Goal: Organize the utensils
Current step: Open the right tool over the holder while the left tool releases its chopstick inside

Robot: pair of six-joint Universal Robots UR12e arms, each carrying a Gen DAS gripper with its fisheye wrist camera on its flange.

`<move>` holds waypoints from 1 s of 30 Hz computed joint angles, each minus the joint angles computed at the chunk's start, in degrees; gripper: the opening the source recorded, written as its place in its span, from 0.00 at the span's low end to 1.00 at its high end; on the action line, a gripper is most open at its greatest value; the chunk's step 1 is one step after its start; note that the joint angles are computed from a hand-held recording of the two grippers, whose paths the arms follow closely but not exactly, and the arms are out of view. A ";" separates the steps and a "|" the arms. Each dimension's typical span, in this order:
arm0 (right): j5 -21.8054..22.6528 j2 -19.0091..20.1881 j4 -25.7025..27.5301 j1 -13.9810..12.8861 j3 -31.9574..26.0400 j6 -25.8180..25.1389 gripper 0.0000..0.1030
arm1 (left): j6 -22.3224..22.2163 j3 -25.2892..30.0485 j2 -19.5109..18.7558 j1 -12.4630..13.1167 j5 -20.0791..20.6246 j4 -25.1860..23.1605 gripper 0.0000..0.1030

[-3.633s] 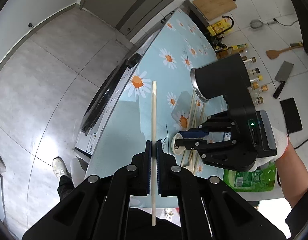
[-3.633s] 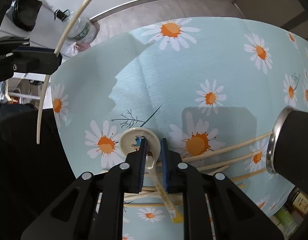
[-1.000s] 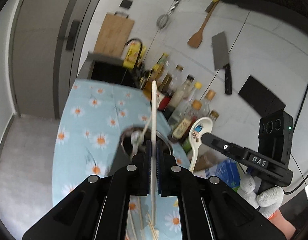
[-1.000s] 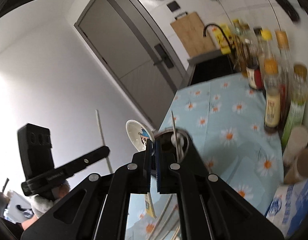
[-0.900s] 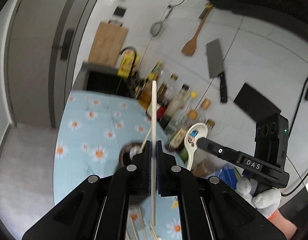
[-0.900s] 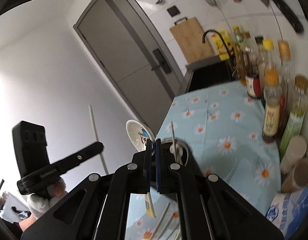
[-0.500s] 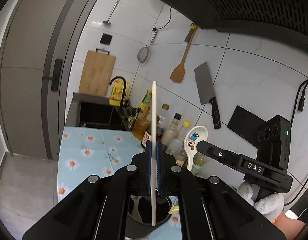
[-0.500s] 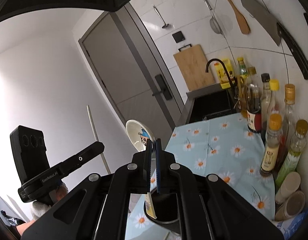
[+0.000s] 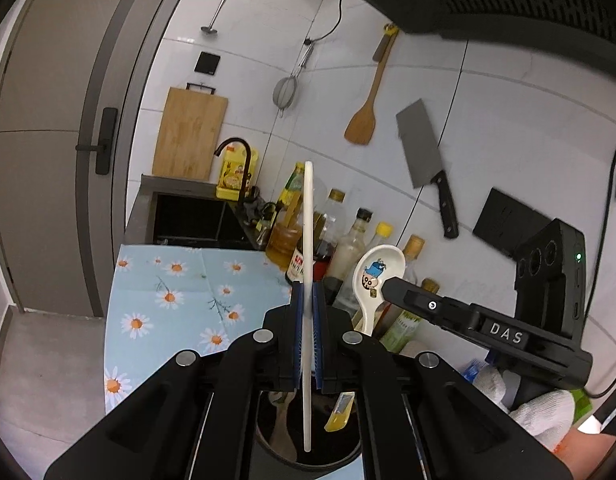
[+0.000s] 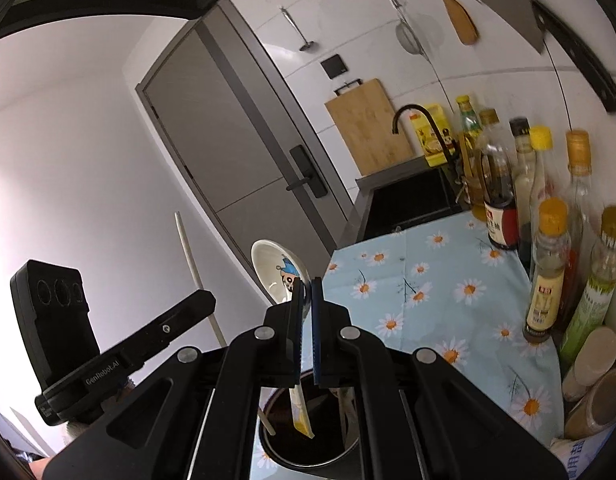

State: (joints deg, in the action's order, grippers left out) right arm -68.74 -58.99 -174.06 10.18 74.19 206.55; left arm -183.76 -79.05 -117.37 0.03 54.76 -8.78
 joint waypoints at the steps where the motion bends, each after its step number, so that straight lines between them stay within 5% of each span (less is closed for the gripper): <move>1: 0.08 0.10 0.16 -0.02 0.02 0.11 0.04 | -0.09 0.03 -0.17 0.00 -0.05 -0.44 0.03; 12: -0.48 0.10 1.93 0.37 1.74 1.08 0.08 | 1.23 -0.38 0.17 -0.37 0.61 -8.55 0.04; 30: 1.00 -2.51 1.83 0.57 5.34 3.89 0.25 | -1.78 -4.88 3.11 0.72 0.96 -7.89 0.14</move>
State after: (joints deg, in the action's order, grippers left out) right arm -67.74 -61.50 -172.23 10.74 79.53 210.44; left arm -185.54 -83.93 -114.25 0.76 55.72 -16.67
